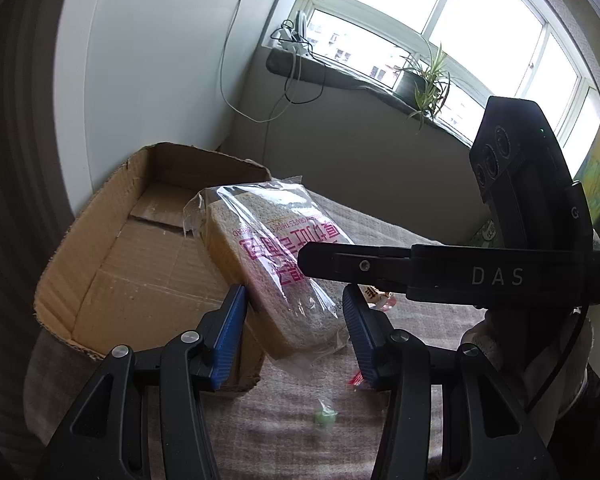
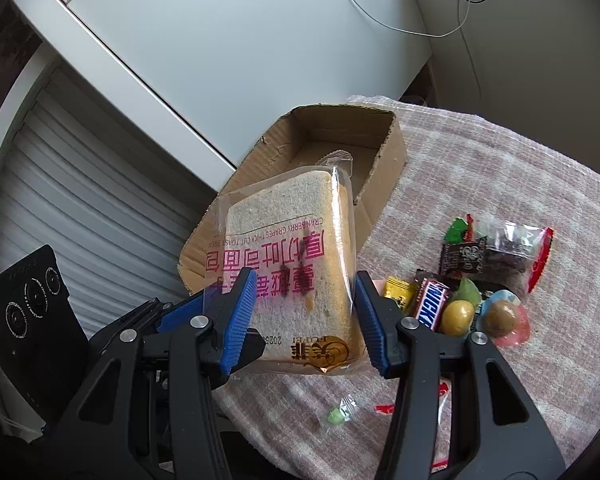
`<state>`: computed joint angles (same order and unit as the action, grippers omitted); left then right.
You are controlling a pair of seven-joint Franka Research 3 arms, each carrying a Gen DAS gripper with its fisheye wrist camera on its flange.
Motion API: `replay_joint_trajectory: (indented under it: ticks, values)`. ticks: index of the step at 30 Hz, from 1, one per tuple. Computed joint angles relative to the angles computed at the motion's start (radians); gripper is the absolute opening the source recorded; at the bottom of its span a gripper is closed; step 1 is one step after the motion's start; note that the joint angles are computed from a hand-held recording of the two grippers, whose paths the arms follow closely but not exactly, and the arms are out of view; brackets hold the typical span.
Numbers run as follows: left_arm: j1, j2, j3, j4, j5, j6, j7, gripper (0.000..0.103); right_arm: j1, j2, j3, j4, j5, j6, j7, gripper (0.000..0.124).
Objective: Organize snacks
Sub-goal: 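Carry the bread with the right tool into the cardboard box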
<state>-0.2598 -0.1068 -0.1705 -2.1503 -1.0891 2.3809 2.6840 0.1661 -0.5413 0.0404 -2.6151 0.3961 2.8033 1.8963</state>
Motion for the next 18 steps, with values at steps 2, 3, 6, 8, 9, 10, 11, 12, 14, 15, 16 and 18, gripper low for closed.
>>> replay_joint_trajectory:
  ticks: [2, 3, 6, 8, 9, 10, 11, 12, 14, 15, 16, 18]
  values:
    - [0.008, 0.010, 0.006, 0.007, 0.005, 0.004, -0.004, 0.048, 0.020, 0.044, -0.009, 0.030, 0.011, 0.009, -0.016, 0.052]
    - [0.012, 0.013, 0.007, 0.008, 0.009, 0.006, -0.008, 0.048, 0.028, 0.064, -0.013, 0.044, 0.017, 0.012, -0.025, 0.052]
    - [0.027, 0.032, 0.009, 0.020, 0.020, 0.012, -0.017, 0.048, 0.049, 0.117, -0.024, 0.081, 0.037, 0.015, -0.053, 0.052]
    - [0.037, 0.044, 0.009, 0.026, 0.027, 0.017, -0.024, 0.048, 0.062, 0.149, -0.031, 0.104, 0.055, 0.015, -0.074, 0.052]
    - [0.041, 0.053, 0.007, 0.033, 0.032, 0.020, -0.027, 0.048, 0.067, 0.162, -0.033, 0.113, 0.064, 0.015, -0.085, 0.052]
    - [0.044, 0.066, 0.004, 0.044, 0.037, 0.024, -0.034, 0.048, 0.070, 0.178, -0.034, 0.123, 0.071, 0.016, -0.094, 0.052]
    - [0.048, 0.074, 0.001, 0.048, 0.040, 0.026, -0.037, 0.048, 0.071, 0.190, -0.034, 0.132, 0.077, 0.014, -0.100, 0.052]
    - [0.053, 0.083, -0.001, 0.054, 0.044, 0.027, -0.042, 0.048, 0.072, 0.200, -0.033, 0.139, 0.081, 0.014, -0.106, 0.052]
    - [0.061, 0.097, -0.008, 0.062, 0.048, 0.036, -0.044, 0.048, 0.073, 0.219, -0.033, 0.154, 0.090, 0.011, -0.119, 0.052]
    - [0.063, 0.102, -0.012, 0.064, 0.050, 0.047, -0.043, 0.048, 0.074, 0.229, -0.034, 0.161, 0.096, 0.009, -0.127, 0.052]
    - [0.065, 0.098, -0.016, 0.058, 0.050, 0.054, -0.042, 0.048, 0.072, 0.237, -0.034, 0.168, 0.099, 0.005, -0.131, 0.052]
    - [0.068, 0.110, -0.021, 0.067, 0.058, 0.062, -0.049, 0.048, 0.065, 0.253, -0.029, 0.183, 0.096, -0.004, -0.131, 0.052]
